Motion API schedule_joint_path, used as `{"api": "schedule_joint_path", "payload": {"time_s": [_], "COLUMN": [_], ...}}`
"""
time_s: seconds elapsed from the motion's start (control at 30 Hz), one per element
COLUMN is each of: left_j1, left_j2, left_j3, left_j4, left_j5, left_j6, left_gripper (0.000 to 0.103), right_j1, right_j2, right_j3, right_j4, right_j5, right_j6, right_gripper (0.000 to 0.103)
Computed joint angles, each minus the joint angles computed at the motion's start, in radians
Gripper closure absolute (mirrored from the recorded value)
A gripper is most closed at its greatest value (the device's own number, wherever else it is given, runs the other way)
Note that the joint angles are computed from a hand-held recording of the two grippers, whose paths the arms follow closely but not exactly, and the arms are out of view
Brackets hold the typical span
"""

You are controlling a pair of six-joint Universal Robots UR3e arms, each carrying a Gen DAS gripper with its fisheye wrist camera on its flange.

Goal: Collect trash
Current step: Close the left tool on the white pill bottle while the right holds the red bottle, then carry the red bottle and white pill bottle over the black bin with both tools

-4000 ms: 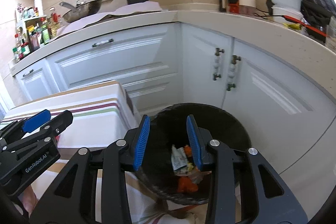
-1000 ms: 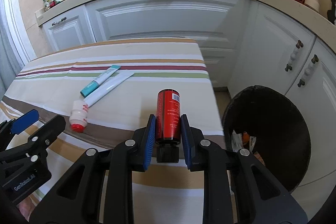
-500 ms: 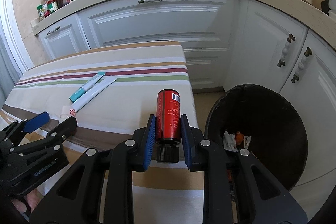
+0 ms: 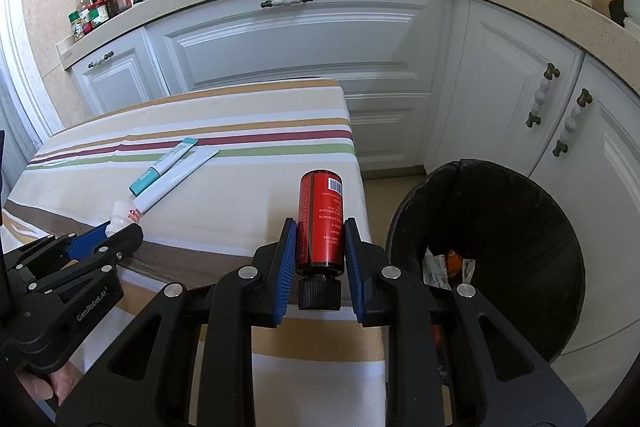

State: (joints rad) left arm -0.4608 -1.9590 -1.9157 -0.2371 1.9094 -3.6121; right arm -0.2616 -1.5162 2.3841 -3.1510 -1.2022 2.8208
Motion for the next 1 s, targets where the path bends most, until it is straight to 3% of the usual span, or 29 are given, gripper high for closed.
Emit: {"api": "schedule_joint_path", "payload": {"time_s": [0.53,1.0], "left_j1": [-0.002,-0.034], "left_j2": [0.077,0.199], "left_j3": [-0.086,-0.196], "left_j4": [0.030,0.047], "left_j5": [0.031,0.094], "left_j6": [-0.003,-0.021], "left_gripper": [0.074,0.074], "right_j1": [-0.002,-0.025], "right_j2": [-0.063,-0.245], "right_j3": [0.033,0.112], "right_j4": [0.016,0.092], "right_j5": [0.000,0.027], "right_j6": [-0.006,-0.020], "right_gripper": [0.080,0.080]}}
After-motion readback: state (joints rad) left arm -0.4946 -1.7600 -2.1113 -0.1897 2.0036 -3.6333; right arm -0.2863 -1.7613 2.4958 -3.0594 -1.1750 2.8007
